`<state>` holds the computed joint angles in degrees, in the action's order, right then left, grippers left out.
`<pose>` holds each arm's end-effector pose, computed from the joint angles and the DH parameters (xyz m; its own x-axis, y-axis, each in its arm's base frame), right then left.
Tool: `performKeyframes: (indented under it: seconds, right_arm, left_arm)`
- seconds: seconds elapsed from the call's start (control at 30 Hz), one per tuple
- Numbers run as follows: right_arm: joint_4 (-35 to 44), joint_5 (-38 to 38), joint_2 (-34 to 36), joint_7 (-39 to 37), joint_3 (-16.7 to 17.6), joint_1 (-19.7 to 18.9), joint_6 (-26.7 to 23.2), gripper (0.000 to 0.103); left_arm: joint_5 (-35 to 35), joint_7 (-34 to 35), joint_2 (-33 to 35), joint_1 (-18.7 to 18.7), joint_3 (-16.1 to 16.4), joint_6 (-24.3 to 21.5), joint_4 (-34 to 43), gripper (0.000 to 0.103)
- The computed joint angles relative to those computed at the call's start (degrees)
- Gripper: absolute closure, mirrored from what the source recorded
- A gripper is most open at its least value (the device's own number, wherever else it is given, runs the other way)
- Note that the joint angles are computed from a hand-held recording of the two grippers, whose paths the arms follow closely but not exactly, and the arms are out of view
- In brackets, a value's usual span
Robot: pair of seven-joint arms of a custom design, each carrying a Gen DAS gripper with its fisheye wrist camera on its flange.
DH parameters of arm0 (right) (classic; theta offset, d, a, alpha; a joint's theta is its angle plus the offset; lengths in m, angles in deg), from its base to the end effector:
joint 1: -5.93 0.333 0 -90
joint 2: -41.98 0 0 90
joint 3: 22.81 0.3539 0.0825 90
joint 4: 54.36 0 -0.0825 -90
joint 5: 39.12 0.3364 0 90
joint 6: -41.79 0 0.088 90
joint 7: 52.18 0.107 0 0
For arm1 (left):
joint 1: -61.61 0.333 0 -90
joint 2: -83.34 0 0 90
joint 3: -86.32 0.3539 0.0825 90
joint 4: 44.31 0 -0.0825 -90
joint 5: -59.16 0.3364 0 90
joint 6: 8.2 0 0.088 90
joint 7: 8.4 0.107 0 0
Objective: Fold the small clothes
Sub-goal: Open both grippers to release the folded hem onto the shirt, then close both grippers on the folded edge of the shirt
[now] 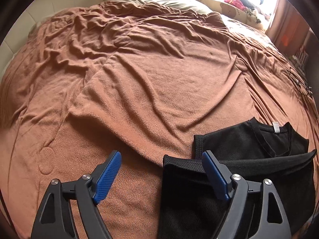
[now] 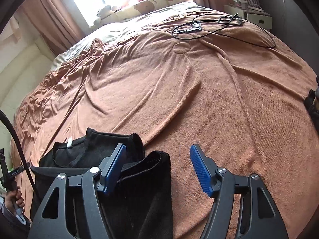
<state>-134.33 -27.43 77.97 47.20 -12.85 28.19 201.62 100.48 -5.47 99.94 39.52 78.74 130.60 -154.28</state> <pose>0.6592 0.3572 0.4844 0.2812 -0.8791 -0.3848 -0.7976 0.0089 -0.6031 0.5336 -0.2927 0.4306 0.4747 -0.8783 0.0563 -0.7448 -0.4350 -0.5061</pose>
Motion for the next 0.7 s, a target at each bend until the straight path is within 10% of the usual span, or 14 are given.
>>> performKeyframes:
  seconds: [0.33, 0.7]
  right_arm:
    - [-0.5, 1.1, -1.3, -11.5, 2.6, -2.3, -7.2, 0.037]
    - [12.1, -5.6, 4.6, -10.9, -3.5, 3.5, -20.0, 0.036]
  left_arm:
    - [-3.7, 8.1, -1.3, -0.8, -2.2, -2.7, -1.6, 0.018]
    - [-6.4, 14.0, 1.8, -1.5, -2.2, -4.3, -0.3, 0.018]
